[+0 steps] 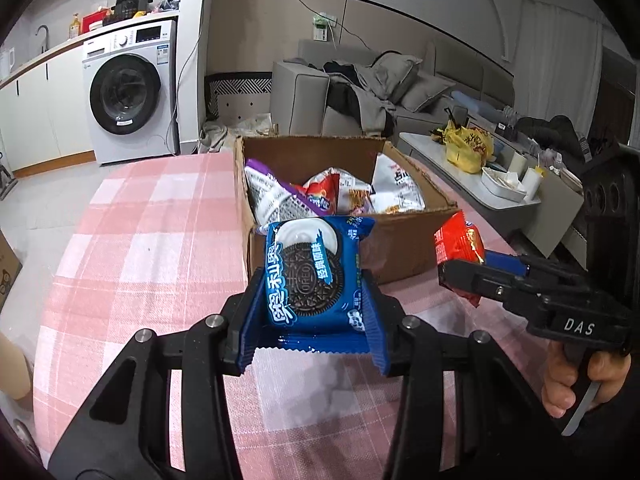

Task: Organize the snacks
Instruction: 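Carry both held Oreo packs over the cardboard box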

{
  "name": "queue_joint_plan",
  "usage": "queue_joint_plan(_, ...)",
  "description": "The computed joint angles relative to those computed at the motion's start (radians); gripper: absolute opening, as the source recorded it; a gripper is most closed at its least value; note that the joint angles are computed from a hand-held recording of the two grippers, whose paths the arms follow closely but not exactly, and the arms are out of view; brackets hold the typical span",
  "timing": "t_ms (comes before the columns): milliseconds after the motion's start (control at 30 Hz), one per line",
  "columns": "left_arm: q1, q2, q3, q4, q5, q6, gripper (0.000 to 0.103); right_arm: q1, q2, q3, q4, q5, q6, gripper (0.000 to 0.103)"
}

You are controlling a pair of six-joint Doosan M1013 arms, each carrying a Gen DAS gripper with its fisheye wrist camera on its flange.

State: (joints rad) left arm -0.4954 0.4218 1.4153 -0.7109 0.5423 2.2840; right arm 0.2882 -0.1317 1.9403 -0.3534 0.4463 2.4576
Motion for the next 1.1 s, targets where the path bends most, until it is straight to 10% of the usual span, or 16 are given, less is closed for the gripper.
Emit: queue_joint_plan(1100, -0.025, 0.081, -0.158, -0.002, 0.010, -0.038, 0.041, -0.027, 0.030, -0.076, -0.044, 0.002, -0.050, 0.052)
